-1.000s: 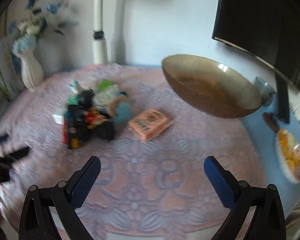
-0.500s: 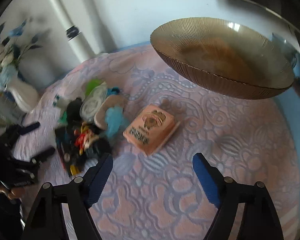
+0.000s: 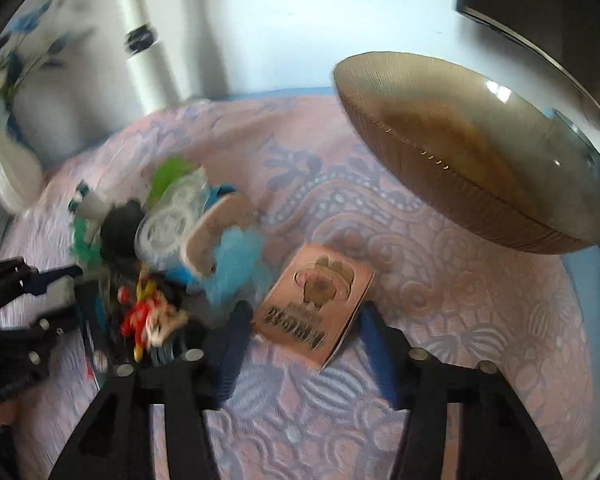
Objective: Organize rigid objects
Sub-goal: 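Grasp the white charger plug with the left tool while the right tool grasps the pink snack box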
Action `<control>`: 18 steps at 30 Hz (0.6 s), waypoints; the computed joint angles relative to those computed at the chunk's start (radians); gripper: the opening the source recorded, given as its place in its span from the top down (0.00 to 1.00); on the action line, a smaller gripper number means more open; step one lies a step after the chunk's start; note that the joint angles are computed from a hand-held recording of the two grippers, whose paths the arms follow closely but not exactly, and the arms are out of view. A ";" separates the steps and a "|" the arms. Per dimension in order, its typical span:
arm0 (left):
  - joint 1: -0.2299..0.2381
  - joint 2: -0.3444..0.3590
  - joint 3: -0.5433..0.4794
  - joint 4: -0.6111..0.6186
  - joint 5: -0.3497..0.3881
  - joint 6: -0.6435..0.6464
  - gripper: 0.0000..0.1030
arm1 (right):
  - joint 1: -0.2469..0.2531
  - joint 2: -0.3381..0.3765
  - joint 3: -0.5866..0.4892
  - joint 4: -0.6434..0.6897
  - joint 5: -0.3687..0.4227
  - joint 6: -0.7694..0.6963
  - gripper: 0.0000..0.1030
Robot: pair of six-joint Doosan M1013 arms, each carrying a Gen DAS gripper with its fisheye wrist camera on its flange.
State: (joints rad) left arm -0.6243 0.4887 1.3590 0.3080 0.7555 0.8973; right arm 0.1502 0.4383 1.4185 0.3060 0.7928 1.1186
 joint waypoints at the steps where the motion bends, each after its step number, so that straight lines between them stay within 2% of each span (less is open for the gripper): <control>1: -0.008 -0.007 0.008 0.016 0.008 -0.044 0.67 | -0.021 -0.002 0.004 0.070 0.025 -0.061 0.56; 4: -0.038 -0.024 0.033 0.083 0.050 -0.212 0.67 | -0.064 -0.021 0.032 0.162 0.056 -0.208 0.57; 6: -0.057 -0.037 0.055 0.119 0.050 -0.309 0.67 | -0.091 -0.035 0.053 0.198 0.074 -0.295 0.57; 9: -0.083 -0.046 0.077 0.186 0.055 -0.433 0.67 | -0.115 -0.050 0.072 0.192 0.063 -0.326 0.57; 11: -0.094 -0.045 0.080 0.211 0.062 -0.470 0.67 | -0.145 -0.052 0.070 0.224 0.102 -0.352 0.48; 12: -0.096 -0.043 0.078 0.216 0.063 -0.476 0.67 | -0.160 -0.051 0.065 0.242 0.130 -0.344 0.31; 13: -0.098 -0.043 0.080 0.223 0.065 -0.488 0.66 | -0.165 -0.050 0.064 0.255 0.133 -0.345 0.21; 16: -0.106 -0.059 0.111 0.225 0.035 -0.509 0.53 | -0.167 -0.049 0.063 0.268 0.144 -0.339 0.20; 18: -0.111 -0.057 0.107 0.231 0.050 -0.520 0.50 | -0.150 -0.041 0.059 0.238 0.125 -0.306 0.20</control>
State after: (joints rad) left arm -0.7351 0.4321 1.4656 0.5395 0.8058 0.3777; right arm 0.0007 0.3970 1.4775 0.5436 0.9178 0.8123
